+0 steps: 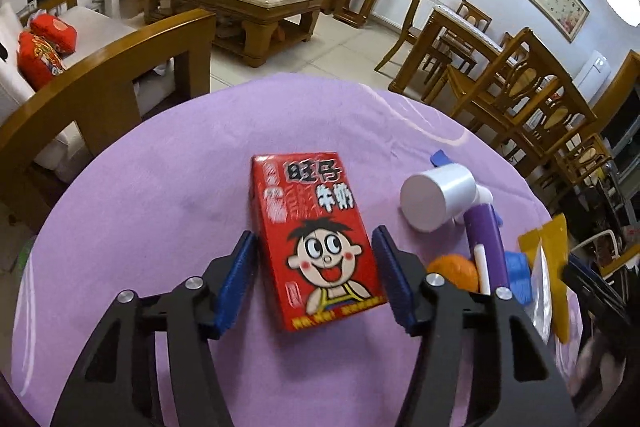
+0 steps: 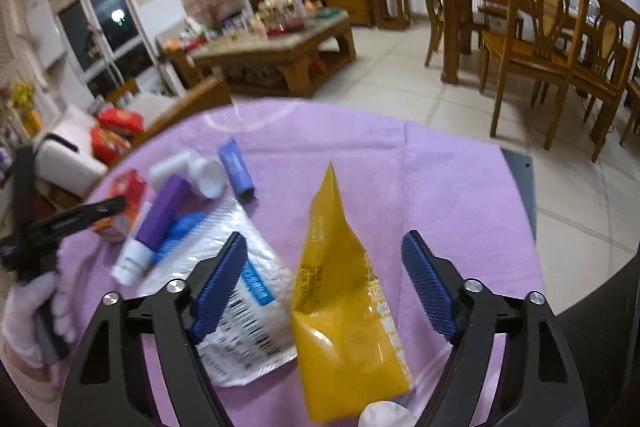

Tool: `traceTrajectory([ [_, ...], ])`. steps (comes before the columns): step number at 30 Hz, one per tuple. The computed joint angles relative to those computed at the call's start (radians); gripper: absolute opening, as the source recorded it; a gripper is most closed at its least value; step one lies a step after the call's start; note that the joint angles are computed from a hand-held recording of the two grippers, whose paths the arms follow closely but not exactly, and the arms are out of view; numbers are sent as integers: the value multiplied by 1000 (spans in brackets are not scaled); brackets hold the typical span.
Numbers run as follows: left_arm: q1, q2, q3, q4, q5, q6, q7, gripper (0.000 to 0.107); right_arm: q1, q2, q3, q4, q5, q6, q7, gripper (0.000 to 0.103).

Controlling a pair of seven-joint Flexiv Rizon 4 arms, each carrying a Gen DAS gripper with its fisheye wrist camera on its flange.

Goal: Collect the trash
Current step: 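Grasp the red Wangzai milk carton with the left tool while the right tool grasps the yellow foil packet, then carry both items over the black bin and open both tools to drop them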

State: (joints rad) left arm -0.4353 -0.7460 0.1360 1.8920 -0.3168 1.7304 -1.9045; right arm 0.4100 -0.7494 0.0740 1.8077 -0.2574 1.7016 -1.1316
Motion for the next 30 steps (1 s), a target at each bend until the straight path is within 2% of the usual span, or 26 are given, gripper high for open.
traceTrajectory([
  [1, 35, 8, -38, 19, 16, 18, 10, 56, -16, -12, 22, -21, -7, -32, 0, 63],
  [4, 49, 9, -55, 26, 27, 34, 28, 54, -60, -48, 79, -58, -12, -75, -12, 42],
  [8, -1, -1, -4, 10, 12, 27, 41, 53, -78, -55, 98, -31, -3, -18, -34, 40],
  [10, 14, -1, -22, 18, 14, 55, 42, 52, -93, -47, 109, -8, 3, 23, -41, 39],
  [12, 74, 4, -91, 41, 34, 122, 42, 51, -100, -34, 111, 19, 12, 66, -40, 39],
  [17, 90, 25, -136, 87, 38, 282, 62, 51, -201, 5, 198, 112, -12, 202, -35, 39],
  [19, 153, 31, -217, 101, 107, 359, 52, 51, -238, 26, 220, 157, -36, 261, -23, 39],
  [23, 168, 35, -285, 86, 165, 409, 76, 51, -294, 72, 228, 247, -86, 381, 14, 39],
  [26, 150, 24, -319, 41, 200, 406, 109, 51, -318, 111, 203, 318, -105, 471, 43, 39],
  [30, 157, -21, -409, -54, 275, 371, 131, 51, -357, 173, 152, 404, -129, 552, 87, 39],
])
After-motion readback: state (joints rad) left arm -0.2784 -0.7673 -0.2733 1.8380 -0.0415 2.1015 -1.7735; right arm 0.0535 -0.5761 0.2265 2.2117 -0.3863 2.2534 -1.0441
